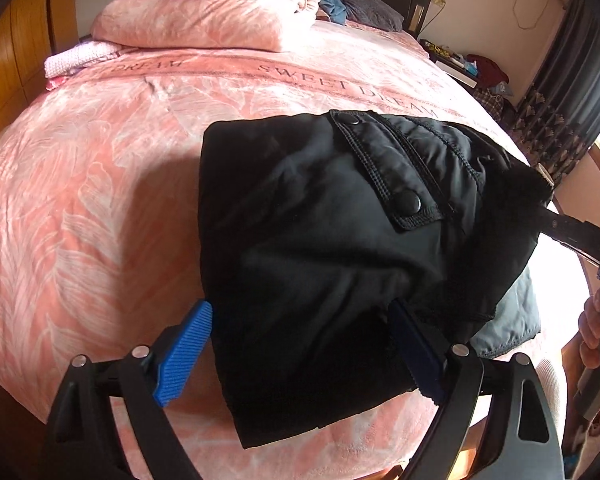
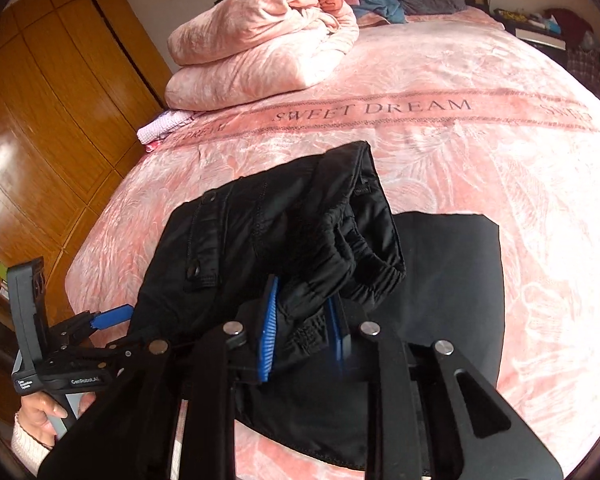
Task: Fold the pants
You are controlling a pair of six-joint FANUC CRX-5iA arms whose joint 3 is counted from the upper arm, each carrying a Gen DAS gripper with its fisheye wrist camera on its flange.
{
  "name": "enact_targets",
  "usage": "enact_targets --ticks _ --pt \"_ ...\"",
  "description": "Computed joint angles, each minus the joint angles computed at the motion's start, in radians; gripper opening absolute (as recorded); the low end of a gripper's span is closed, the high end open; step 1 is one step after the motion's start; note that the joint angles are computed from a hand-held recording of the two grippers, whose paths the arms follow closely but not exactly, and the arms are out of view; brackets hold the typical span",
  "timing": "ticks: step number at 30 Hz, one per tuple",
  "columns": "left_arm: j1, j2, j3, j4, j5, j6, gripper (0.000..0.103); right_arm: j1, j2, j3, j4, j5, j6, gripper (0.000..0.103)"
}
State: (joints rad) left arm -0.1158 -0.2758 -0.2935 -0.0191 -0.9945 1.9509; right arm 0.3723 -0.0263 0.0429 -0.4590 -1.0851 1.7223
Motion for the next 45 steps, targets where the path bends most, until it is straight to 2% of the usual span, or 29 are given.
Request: enact_targets --ticks 3,5,6,7,11,21,23,24,25,26,28,31,36,45 --pt "-0.039 0.035 0.026 -0.055 -0.024 0.016 0.092 -0.037 0.032 -0.016 -0.041 -0.023 0.017 0.022" --pt "-0.048 0.04 0.028 -0.072 -0.023 0.027 0.093 -0.062 0.021 -0.024 -0.076 -0.037 0.024 0.038" --pt "-0.044 0.037 0.023 -0.064 -0.018 0.027 0.093 -0.073 0.014 -0.024 -0.089 -0.045 0.036 0.059" --pt "-0.035 0.034 0.016 -0.051 -0.014 0.022 0.093 -0.086 0.0 -0.031 -0.105 -0.04 0.058 0.065" --pt "-0.016 0.019 0.008 -0.03 -0.013 0.022 0.093 -0.131 -0.008 -0.015 -0.143 -0.063 0.086 0.068" --pt "0.0 0.008 0.029 -0.058 -0.057 0.025 0.093 -0.163 0.14 0.097 -0.225 -0.148 0.078 0.074" --pt "0.022 0.003 0.016 -0.038 -0.054 0.014 0.093 -0.162 0.156 0.102 -0.24 -0.142 0.081 0.074" --pt "0.034 0.0 0.008 -0.025 -0.05 0.006 0.093 -0.175 0.165 0.108 -0.271 -0.153 0.096 0.07" --pt "0.045 -0.003 -0.002 -0.014 -0.046 -0.002 0.093 -0.189 0.181 0.12 -0.307 -0.176 0.104 0.062" --pt "0.053 -0.003 -0.008 -0.004 -0.043 -0.006 0.093 -0.198 0.195 0.131 -0.33 -0.192 0.1 0.062" --pt "0.062 -0.002 -0.015 0.004 -0.04 -0.003 0.094 -0.2 0.206 0.138 -0.34 -0.196 0.097 0.046" --pt "0.076 -0.007 -0.029 0.024 -0.033 -0.011 0.094 -0.223 0.214 0.153 -0.384 -0.223 0.102 0.033" --pt "0.068 -0.008 -0.02 0.005 -0.046 0.005 0.094 -0.216 0.139 0.137 -0.389 -0.213 0.158 0.028" --pt "0.054 -0.03 0.003 -0.018 -0.05 0.02 0.094 -0.228 0.037 0.153 -0.386 -0.215 0.188 0.028"
